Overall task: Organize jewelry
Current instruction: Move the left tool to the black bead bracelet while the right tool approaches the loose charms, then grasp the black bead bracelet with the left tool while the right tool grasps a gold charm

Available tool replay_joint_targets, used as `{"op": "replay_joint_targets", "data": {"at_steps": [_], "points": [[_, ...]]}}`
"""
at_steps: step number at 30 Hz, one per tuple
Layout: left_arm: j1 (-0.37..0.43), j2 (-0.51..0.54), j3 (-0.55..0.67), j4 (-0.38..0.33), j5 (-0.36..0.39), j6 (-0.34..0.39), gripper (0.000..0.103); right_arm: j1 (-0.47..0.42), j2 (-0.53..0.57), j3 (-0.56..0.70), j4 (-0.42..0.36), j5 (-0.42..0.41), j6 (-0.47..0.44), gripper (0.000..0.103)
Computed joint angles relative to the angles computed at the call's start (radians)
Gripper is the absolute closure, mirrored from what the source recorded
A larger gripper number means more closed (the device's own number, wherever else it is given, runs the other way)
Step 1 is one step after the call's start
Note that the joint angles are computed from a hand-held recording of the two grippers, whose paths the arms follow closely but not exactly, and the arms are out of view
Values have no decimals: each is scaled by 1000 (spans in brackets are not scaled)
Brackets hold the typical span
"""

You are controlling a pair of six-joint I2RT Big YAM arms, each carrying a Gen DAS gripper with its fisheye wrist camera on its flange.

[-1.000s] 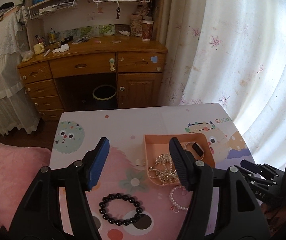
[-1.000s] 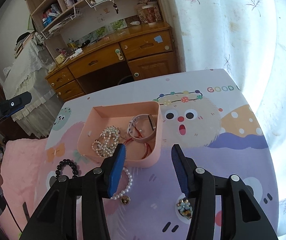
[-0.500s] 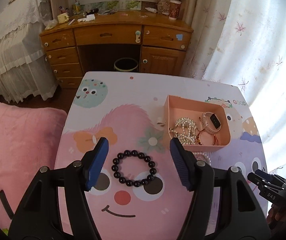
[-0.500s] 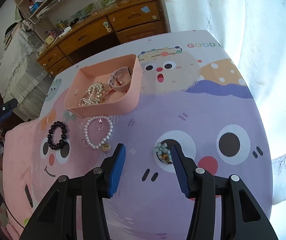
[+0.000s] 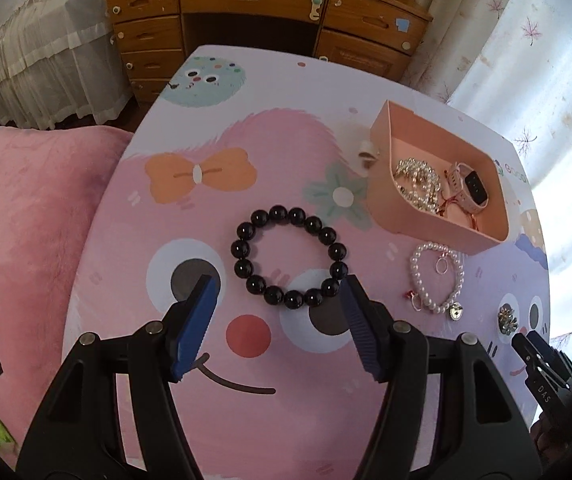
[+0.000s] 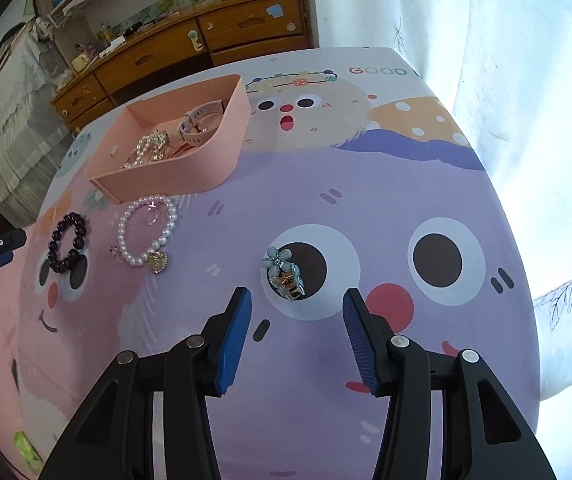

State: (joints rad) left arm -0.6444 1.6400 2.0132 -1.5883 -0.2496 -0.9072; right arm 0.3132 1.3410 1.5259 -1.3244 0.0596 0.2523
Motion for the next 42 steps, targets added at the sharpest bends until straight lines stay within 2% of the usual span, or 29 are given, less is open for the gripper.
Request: {"op": "replay_joint_targets", "data": {"at_steps": [4, 9, 11, 13, 16, 20, 24, 27, 29, 32, 36, 42], "points": [[4, -16, -77, 65, 37, -29, 42, 27, 9, -16, 18, 55, -74, 55], [30, -34, -151, 134, 94, -94, 42, 50, -2, -52, 79, 113, -145, 55], [39, -47, -181, 169, 90, -119, 42, 53, -3, -60, 94, 118, -171, 56], [43, -50, -194, 188, 56, -155, 42, 55, -1, -68, 109, 114, -194, 57], [50, -21, -171, 146, 26, -185, 42, 55, 0, -78, 128, 105, -216, 64], [57, -2, -160, 97, -15, -201, 48, 62, -3, -89, 144, 116, -210, 64], [51, 42, -108, 32, -83, -159, 55, 56, -10, -106, 177, 85, -193, 65], [48, 44, -111, 50, -105, -125, 65, 45, -5, -106, 197, 41, -179, 72], [48, 40, -117, 59, -113, -111, 80, 42, -1, -104, 200, 21, -167, 78], [47, 41, -115, 73, -112, -96, 90, 49, -2, -107, 207, 24, -155, 83], [37, 37, -121, 75, -127, -115, 90, 60, -3, -110, 209, 32, -161, 83], [31, 30, -129, 74, -124, -122, 91, 65, -6, -102, 196, 7, -115, 83]]}}
